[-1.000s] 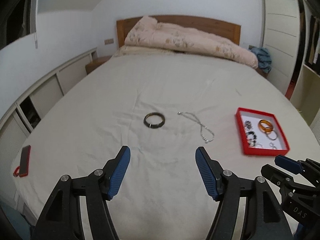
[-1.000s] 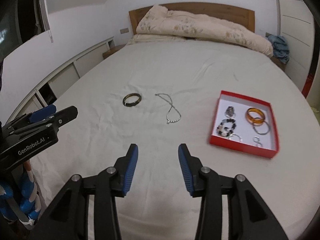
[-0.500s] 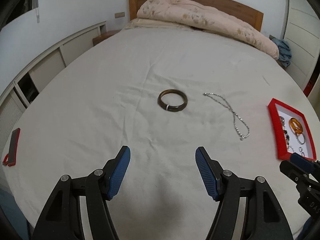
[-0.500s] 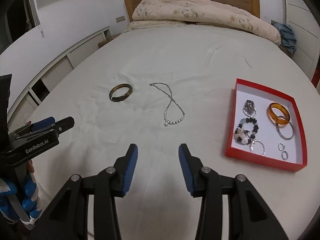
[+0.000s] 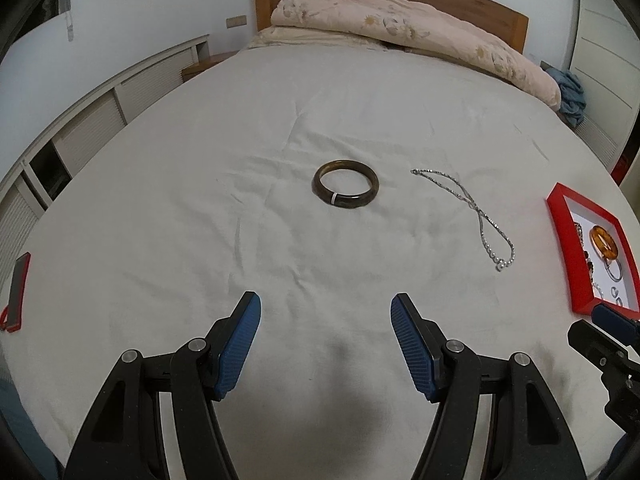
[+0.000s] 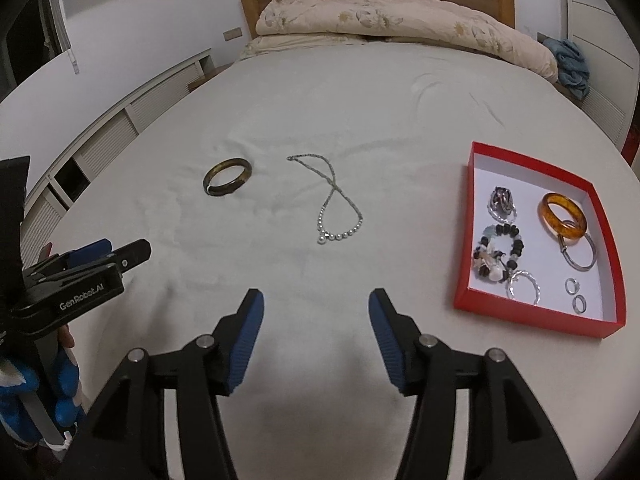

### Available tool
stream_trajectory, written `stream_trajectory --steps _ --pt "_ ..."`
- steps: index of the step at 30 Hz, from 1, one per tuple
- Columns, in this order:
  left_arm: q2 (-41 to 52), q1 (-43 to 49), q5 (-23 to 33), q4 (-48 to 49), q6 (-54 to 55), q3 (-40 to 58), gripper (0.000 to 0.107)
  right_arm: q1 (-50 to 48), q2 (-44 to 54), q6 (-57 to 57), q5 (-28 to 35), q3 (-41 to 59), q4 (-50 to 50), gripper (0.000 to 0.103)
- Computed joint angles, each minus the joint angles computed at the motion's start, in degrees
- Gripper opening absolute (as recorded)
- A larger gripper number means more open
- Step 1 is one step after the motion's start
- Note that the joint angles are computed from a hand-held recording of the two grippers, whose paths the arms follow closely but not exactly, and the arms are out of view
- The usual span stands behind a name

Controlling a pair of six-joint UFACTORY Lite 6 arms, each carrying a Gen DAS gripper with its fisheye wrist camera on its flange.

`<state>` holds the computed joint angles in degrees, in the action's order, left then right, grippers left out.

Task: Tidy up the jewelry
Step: 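Reach the left tool toward the dark bangle while the right tool reaches toward the necklace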

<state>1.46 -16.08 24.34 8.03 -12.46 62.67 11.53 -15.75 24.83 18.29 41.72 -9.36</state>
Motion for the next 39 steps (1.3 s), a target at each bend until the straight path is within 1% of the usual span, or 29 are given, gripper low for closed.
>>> stream_trajectory --steps 3,7,8,10,13,16,18,22,25,26,29,32,34,37,39 --pt "1.1 -0.2 0.8 -1.2 1.7 0.7 0.067 0.2 0.0 0.6 -0.4 -0.2 -0.2 0.057" --pt "1.5 -0.4 0.4 0.3 0.7 -0.2 0.067 -0.2 0.9 -2.3 -2.0 -0.7 2.7 0.058" --pt "1.7 -0.3 0.3 0.3 0.8 -0.2 0.068 -0.3 1.1 -3.1 -2.5 -0.9 3.4 0.058" --pt "2.1 0.1 0.2 0.1 1.1 -0.4 0.071 -0.5 1.6 -8.1 -3.4 -1.1 8.0 0.060" --pt "3.0 0.8 -0.4 -0.6 2.2 -0.4 0.074 -0.8 2.3 -20.1 -4.5 -1.7 19.0 0.062" --pt "3.5 1.5 -0.8 -2.6 4.3 -0.6 0.075 0.1 2.6 -23.1 -5.0 -2.0 21.5 0.070" --pt "3.7 1.9 -1.1 -4.2 6.1 -0.9 0.076 0.6 2.7 -22.3 -5.5 -2.2 20.9 0.079" --pt "3.9 2.5 -2.2 -4.7 6.6 -1.3 0.077 1.7 2.5 -14.0 -6.7 -3.0 13.0 0.082" --pt "4.3 3.5 -2.8 -8.8 10.8 -1.2 0.077 2.4 2.1 -7.1 -7.4 -3.4 6.0 0.082" --pt "4.4 3.7 -3.1 -9.4 11.7 -1.1 0.077 2.4 2.2 -6.6 -7.4 -3.3 5.2 0.082" --pt "4.8 4.0 -2.4 -10.1 13.4 -0.5 0.077 1.9 3.0 -9.6 -7.2 -2.5 7.8 0.082" --pt "5.5 3.7 -1.9 -8.5 12.6 0.4 0.077 0.5 4.5 -19.0 -5.6 -1.0 17.3 0.083" --pt "5.7 3.5 -1.9 -7.1 11.4 0.8 0.077 -0.1 5.2 -20.5 -4.6 -0.2 18.9 0.083" --pt "6.7 3.3 -1.6 -5.8 9.9 1.8 0.081 -1.1 5.5 -23.6 -3.9 0.7 21.8 0.083" --pt "7.5 3.4 -1.5 -6.1 10.5 2.6 0.081 -1.8 5.7 -24.8 -3.5 1.3 22.7 0.083"
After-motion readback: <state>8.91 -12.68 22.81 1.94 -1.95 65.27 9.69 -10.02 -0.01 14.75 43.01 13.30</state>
